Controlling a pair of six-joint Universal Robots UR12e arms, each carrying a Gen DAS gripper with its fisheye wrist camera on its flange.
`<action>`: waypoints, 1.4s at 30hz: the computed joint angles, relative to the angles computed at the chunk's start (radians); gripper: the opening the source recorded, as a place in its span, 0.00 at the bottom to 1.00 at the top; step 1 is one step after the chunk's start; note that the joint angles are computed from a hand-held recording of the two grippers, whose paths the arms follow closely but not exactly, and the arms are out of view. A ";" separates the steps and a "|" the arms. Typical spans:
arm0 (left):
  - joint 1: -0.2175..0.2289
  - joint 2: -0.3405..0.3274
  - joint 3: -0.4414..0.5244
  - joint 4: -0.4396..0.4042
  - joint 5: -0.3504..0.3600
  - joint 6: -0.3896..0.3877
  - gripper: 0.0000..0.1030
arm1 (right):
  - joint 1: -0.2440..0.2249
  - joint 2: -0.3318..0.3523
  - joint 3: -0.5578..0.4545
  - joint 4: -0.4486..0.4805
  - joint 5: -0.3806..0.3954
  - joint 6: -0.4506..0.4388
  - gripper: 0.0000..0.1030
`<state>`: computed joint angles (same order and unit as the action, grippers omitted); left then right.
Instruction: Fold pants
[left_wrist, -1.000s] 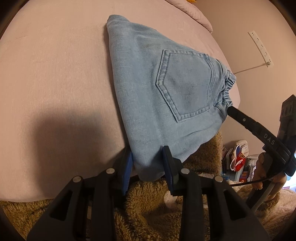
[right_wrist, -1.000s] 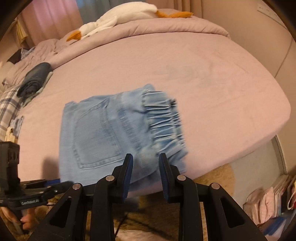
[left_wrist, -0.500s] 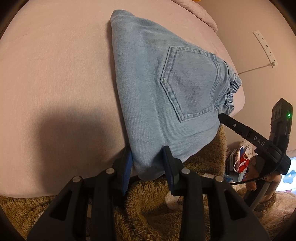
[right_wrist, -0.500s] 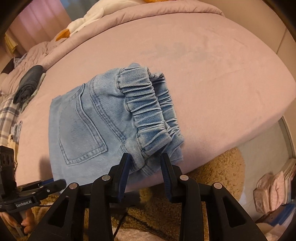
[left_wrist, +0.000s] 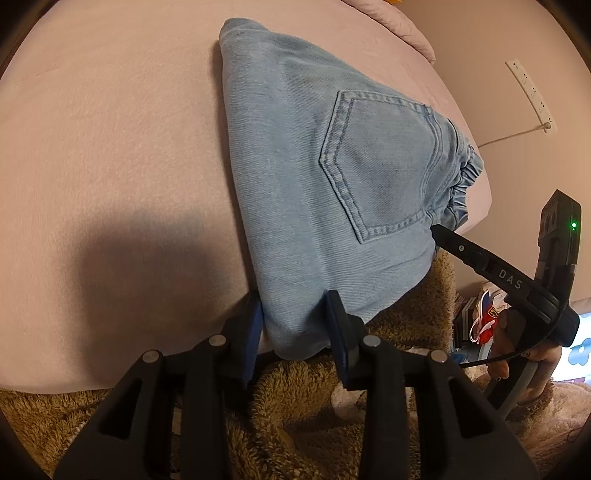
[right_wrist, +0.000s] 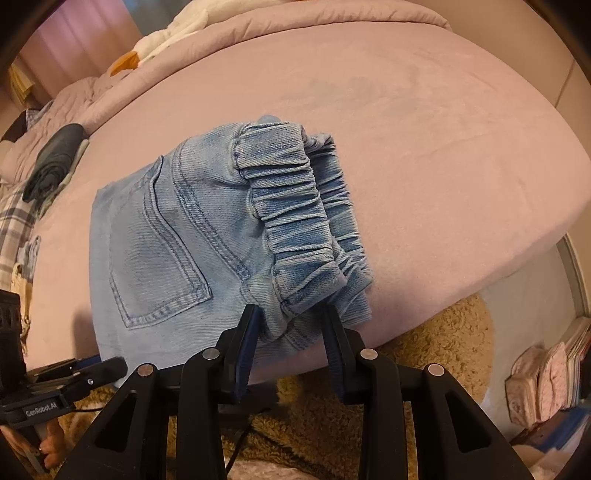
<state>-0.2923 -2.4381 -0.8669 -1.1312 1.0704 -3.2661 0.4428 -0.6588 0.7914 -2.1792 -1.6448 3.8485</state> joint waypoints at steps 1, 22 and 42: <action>0.000 0.000 0.000 0.000 0.000 0.000 0.34 | 0.000 0.001 -0.003 0.003 -0.002 -0.002 0.32; -0.010 -0.020 0.043 -0.040 0.026 0.023 0.37 | -0.005 0.005 -0.002 -0.008 0.025 -0.006 0.33; 0.004 0.010 0.023 0.152 0.101 -0.049 0.85 | -0.003 -0.021 0.020 -0.025 0.010 -0.060 0.49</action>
